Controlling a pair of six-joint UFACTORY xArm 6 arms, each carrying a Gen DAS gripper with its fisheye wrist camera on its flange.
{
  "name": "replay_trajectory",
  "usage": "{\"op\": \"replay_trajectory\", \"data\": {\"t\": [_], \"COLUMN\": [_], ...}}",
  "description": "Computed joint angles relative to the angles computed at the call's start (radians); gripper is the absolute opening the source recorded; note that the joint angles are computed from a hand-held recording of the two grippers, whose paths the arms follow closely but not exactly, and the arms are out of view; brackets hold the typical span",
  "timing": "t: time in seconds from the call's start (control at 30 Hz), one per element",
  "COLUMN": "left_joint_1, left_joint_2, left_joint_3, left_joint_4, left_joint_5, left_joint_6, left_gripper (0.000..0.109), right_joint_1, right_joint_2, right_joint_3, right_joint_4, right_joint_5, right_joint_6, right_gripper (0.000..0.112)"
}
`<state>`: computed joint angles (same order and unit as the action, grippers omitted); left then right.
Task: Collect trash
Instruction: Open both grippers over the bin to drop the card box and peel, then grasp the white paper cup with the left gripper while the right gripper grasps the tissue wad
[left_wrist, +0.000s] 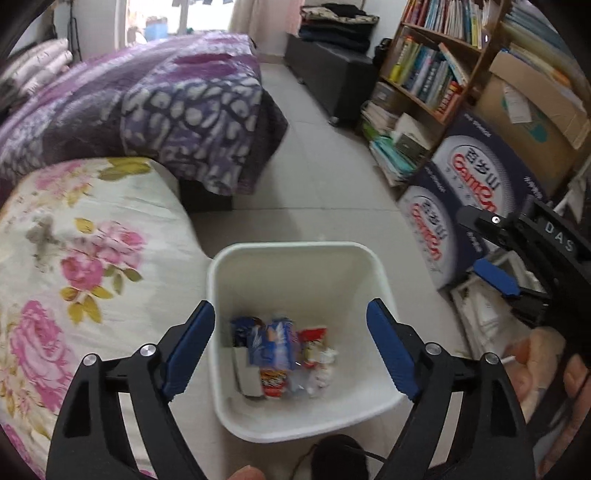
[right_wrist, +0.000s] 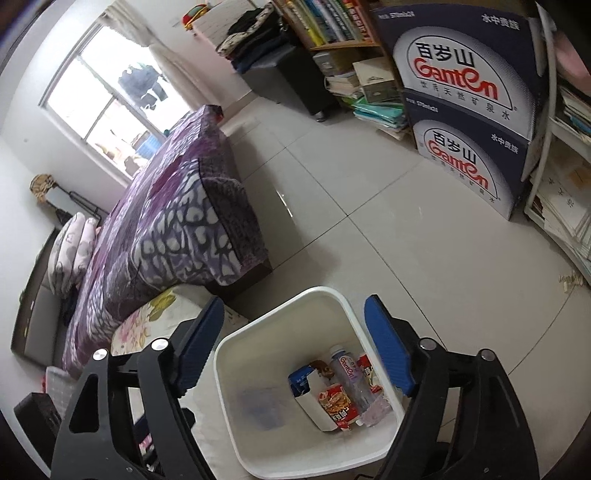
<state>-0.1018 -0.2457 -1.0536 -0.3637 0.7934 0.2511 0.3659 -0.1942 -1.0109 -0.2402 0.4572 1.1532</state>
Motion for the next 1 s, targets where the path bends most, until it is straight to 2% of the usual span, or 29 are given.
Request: {"op": "replay_trajectory", "data": {"t": [0.23, 0.47, 0.57, 0.73, 0.83, 1.0], "left_joint_1": [0.037, 0.124, 0.205, 0.356, 0.47, 0.596], "left_joint_2": [0.015, 0.025, 0.081, 0.181, 0.277, 0.442], "left_joint_3": [-0.013, 0.012, -0.026, -0.111, -0.216, -0.418], "left_joint_4": [0.025, 0.263, 0.366, 0.461, 0.504, 0.58], "left_joint_5": [0.021, -0.035, -0.014, 0.005, 0.023, 0.032], "left_joint_6": [-0.035, -0.135, -0.197, -0.303, -0.407, -0.506], "left_gripper": [0.083, 0.083, 0.084, 0.084, 0.084, 0.087], "right_joint_1": [0.02, 0.084, 0.122, 0.184, 0.218, 0.272], "right_joint_2": [0.024, 0.121, 0.179, 0.282, 0.351, 0.499], "right_joint_3": [-0.024, -0.121, -0.181, -0.293, -0.368, -0.541], "right_joint_4": [-0.015, 0.02, 0.035, 0.029, 0.018, 0.029], "right_joint_5": [-0.005, 0.024, 0.047, 0.097, 0.12, 0.161], "right_joint_6": [0.014, -0.032, -0.065, -0.106, -0.14, -0.255], "right_gripper": [0.079, 0.082, 0.084, 0.086, 0.087, 0.087]}}
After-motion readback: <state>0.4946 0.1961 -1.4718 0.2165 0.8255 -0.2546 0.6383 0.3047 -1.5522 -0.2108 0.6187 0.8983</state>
